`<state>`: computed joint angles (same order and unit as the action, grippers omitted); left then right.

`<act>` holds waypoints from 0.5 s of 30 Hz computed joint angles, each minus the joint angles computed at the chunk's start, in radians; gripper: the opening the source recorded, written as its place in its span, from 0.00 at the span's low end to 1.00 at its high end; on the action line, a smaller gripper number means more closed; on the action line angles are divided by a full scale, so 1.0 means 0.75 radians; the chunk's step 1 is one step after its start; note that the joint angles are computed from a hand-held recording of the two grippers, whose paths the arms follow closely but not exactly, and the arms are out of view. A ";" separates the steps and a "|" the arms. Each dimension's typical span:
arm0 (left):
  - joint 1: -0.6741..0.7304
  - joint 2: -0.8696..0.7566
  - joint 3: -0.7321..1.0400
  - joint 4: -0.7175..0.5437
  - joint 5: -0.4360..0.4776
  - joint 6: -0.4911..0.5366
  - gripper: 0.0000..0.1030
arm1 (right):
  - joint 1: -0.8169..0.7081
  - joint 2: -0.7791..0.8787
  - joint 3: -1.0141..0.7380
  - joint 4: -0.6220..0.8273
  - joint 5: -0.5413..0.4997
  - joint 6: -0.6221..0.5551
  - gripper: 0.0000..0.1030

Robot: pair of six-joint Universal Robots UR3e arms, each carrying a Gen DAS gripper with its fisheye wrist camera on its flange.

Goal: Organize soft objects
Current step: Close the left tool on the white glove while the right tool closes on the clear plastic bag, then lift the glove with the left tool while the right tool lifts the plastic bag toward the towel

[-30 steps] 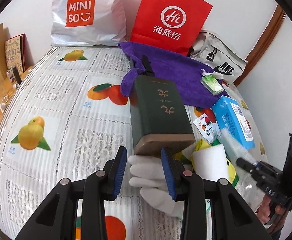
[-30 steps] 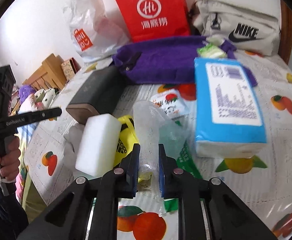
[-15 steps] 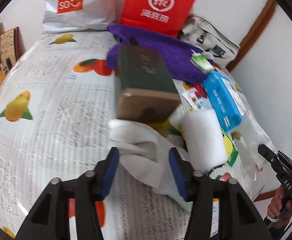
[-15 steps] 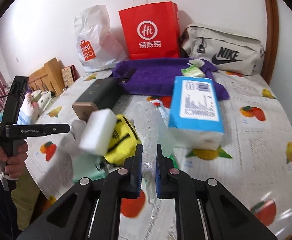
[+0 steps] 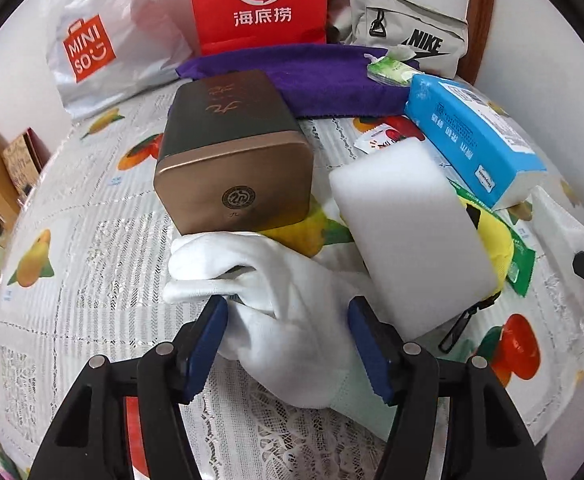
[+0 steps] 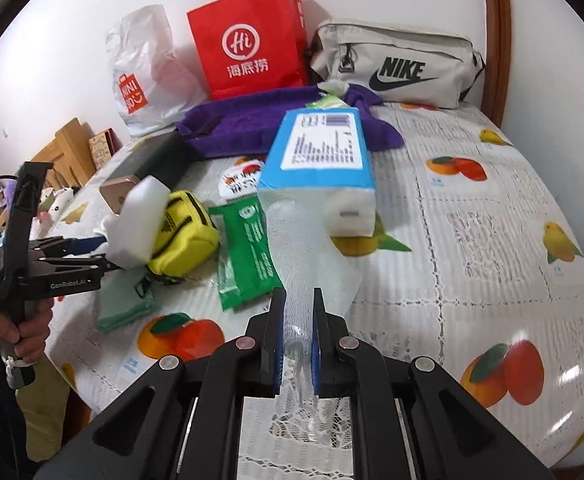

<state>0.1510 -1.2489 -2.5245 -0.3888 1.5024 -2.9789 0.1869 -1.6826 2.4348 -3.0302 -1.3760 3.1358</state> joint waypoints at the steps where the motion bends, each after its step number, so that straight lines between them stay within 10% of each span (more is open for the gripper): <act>1: -0.007 0.002 -0.010 0.020 0.011 -0.008 0.55 | 0.003 0.013 0.008 -0.019 -0.007 0.001 0.10; 9: -0.001 0.080 -0.095 0.080 0.018 0.003 0.26 | 0.025 0.142 0.061 -0.160 -0.031 0.024 0.10; 15: 0.201 0.335 -0.136 -0.181 -0.175 0.089 0.12 | 0.036 0.215 0.112 -0.309 -0.046 0.066 0.10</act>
<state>0.3020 -0.9979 -2.6264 -0.5247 1.3710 -2.9124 0.2142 -1.5211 2.5189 -3.2616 -1.4104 3.1854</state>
